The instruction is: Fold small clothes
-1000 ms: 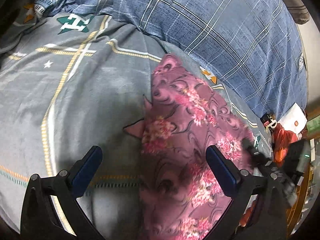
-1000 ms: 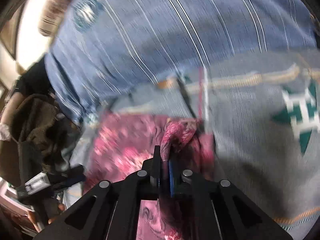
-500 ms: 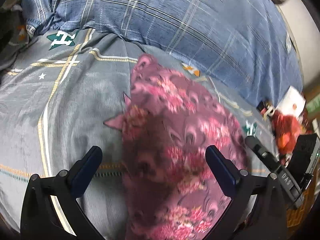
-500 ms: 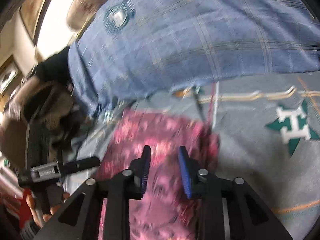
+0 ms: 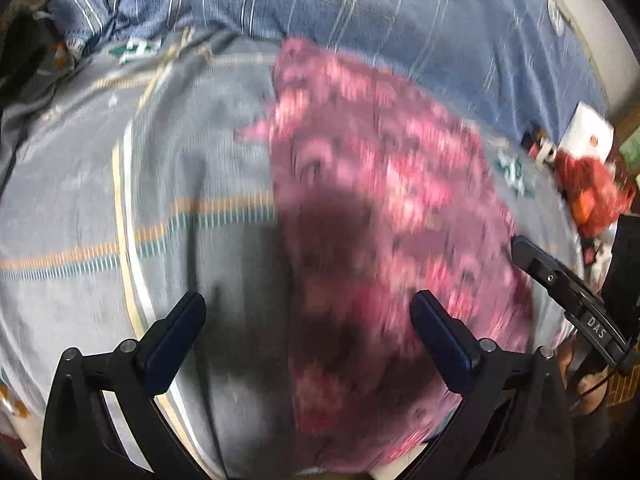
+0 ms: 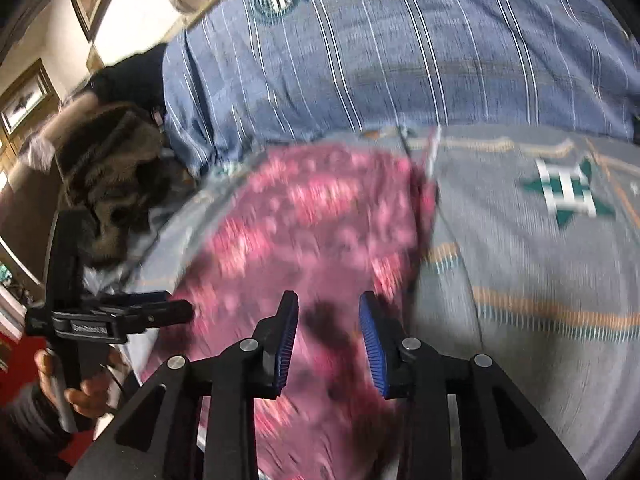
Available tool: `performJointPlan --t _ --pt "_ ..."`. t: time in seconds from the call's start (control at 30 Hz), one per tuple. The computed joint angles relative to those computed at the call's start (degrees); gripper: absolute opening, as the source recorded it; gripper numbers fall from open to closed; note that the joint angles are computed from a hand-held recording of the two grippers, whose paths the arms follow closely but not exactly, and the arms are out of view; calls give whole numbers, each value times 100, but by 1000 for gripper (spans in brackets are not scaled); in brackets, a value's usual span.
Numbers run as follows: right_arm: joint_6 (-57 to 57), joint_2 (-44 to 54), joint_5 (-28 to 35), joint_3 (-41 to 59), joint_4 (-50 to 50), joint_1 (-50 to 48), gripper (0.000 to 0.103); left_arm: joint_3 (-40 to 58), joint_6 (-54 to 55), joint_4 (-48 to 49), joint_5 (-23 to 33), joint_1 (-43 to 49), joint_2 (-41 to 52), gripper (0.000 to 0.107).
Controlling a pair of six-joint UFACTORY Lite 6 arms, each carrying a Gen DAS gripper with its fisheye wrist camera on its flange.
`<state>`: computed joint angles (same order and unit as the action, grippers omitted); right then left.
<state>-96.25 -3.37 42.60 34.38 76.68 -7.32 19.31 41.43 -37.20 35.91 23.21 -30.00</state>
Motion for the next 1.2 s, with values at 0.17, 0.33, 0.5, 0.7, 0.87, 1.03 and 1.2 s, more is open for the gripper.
performJointPlan --t 0.17,0.33,0.5,0.7,0.87,1.03,1.2 --pt "-572 -396 -89 -451 187 -192 33 -298 -220 55 -320 -342 -88 103" --pt "-977 -687 748 -710 13 -981 38 -326 -172 155 511 15 -787 103" --pt "-1771 43 -91 -906 627 -684 50 -734 -606 441 -286 -654 -558 103" --pt "-1952 58 202 -990 779 -926 51 -738 -680 529 -309 -729 -649 103" --pt "-1846 66 324 -982 720 -1021 51 -718 -865 639 -293 -792 -657 103" --pt "-1738 109 1022 -859 321 -1538 50 -707 82 21 400 30 -828 103" --pt "-1710 72 393 -952 475 -1268 51 -859 198 95 424 283 -938 103"
